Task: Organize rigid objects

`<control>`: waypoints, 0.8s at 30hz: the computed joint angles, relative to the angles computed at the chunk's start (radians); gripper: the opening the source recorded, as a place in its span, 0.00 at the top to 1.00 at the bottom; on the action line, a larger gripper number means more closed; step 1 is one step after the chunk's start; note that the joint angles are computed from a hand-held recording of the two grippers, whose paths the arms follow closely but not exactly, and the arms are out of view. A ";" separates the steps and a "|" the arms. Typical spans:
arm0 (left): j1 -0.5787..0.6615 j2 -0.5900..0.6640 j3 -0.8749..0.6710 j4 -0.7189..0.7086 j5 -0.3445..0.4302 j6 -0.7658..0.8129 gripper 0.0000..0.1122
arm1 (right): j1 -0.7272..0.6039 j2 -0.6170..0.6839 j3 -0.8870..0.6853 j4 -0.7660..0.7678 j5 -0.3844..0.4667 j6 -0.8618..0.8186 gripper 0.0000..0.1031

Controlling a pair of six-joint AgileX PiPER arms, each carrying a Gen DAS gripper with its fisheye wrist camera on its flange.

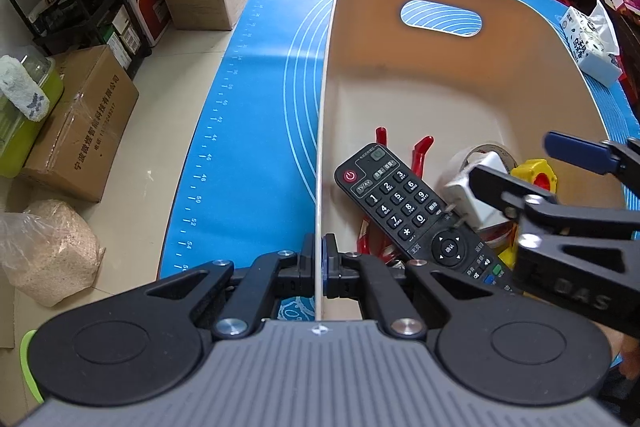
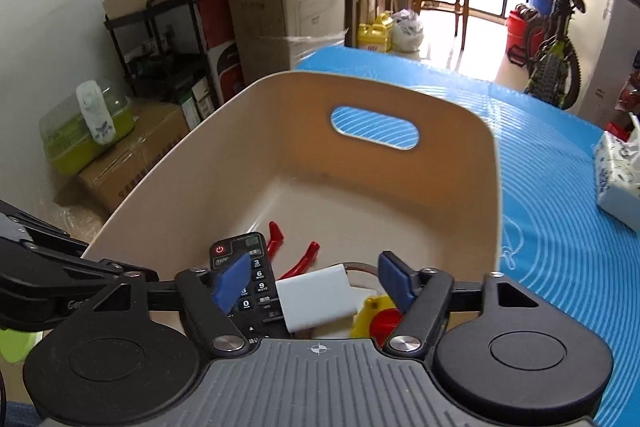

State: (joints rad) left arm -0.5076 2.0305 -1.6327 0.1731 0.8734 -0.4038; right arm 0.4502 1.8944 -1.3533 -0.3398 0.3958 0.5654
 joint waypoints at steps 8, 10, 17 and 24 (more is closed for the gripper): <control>-0.049 -0.079 0.061 0.162 -0.051 -0.150 0.58 | -0.011 -0.147 0.146 -0.195 -0.048 0.257 0.10; -0.070 -0.106 0.079 0.216 -0.064 -0.206 0.36 | -0.010 -0.192 0.181 -0.269 -0.041 0.337 0.06; -0.149 -0.199 0.125 0.333 -0.074 -0.315 0.34 | -0.021 -0.329 0.261 -0.279 0.010 0.344 0.03; -0.261 -0.295 0.195 0.448 -0.012 -0.462 0.34 | -0.016 -0.486 0.347 -0.263 0.071 0.336 0.03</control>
